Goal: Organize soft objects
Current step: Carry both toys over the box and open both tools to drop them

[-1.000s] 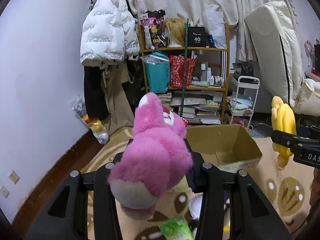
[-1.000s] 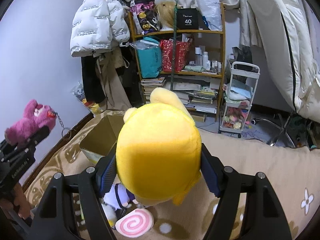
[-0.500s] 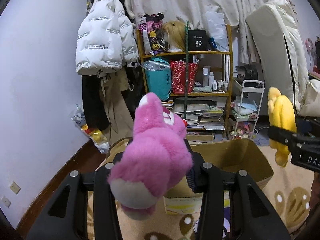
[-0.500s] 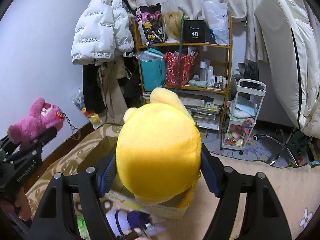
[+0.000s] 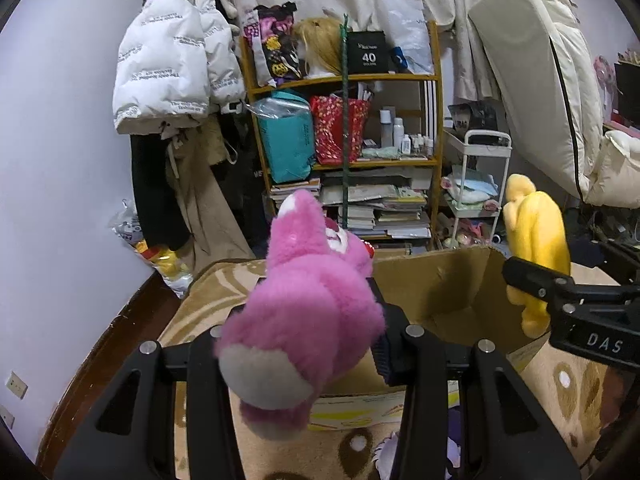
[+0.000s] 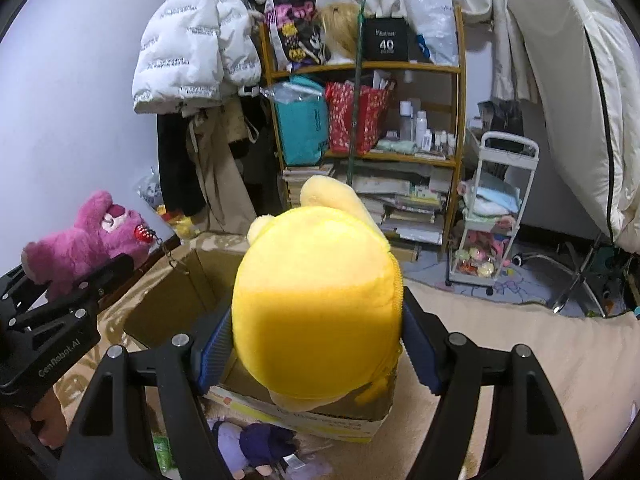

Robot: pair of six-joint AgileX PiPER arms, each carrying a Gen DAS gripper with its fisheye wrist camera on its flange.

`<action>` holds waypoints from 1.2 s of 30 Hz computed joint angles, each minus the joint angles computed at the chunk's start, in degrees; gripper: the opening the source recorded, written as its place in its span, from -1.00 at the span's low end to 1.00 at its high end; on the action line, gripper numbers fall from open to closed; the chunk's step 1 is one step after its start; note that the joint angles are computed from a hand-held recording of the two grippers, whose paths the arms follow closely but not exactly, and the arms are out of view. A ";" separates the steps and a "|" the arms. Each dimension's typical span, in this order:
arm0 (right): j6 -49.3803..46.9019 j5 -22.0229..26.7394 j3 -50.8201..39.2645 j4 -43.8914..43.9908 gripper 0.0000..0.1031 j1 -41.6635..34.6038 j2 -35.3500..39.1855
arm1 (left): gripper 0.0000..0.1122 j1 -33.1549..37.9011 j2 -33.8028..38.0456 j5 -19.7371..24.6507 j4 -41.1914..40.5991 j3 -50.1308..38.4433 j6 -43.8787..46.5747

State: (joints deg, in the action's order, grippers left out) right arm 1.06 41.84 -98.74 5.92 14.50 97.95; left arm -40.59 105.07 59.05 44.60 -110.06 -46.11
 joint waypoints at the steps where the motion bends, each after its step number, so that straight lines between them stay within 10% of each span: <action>1: -0.38 0.27 -0.32 0.82 0.53 -0.10 0.58 | -0.24 0.25 0.20 -0.28 -0.82 0.10 0.45; 17: -2.39 0.68 1.94 3.30 0.55 -0.84 1.90 | -0.22 3.31 3.50 -2.94 -9.25 0.12 5.76; 36: -3.40 0.52 4.28 5.03 1.00 -0.93 0.28 | 0.47 1.91 -0.11 -0.37 -3.92 4.67 1.66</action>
State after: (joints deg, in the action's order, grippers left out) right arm -2.34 42.36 -94.46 10.94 13.57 98.23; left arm -38.67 104.96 58.69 40.68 -105.39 -44.46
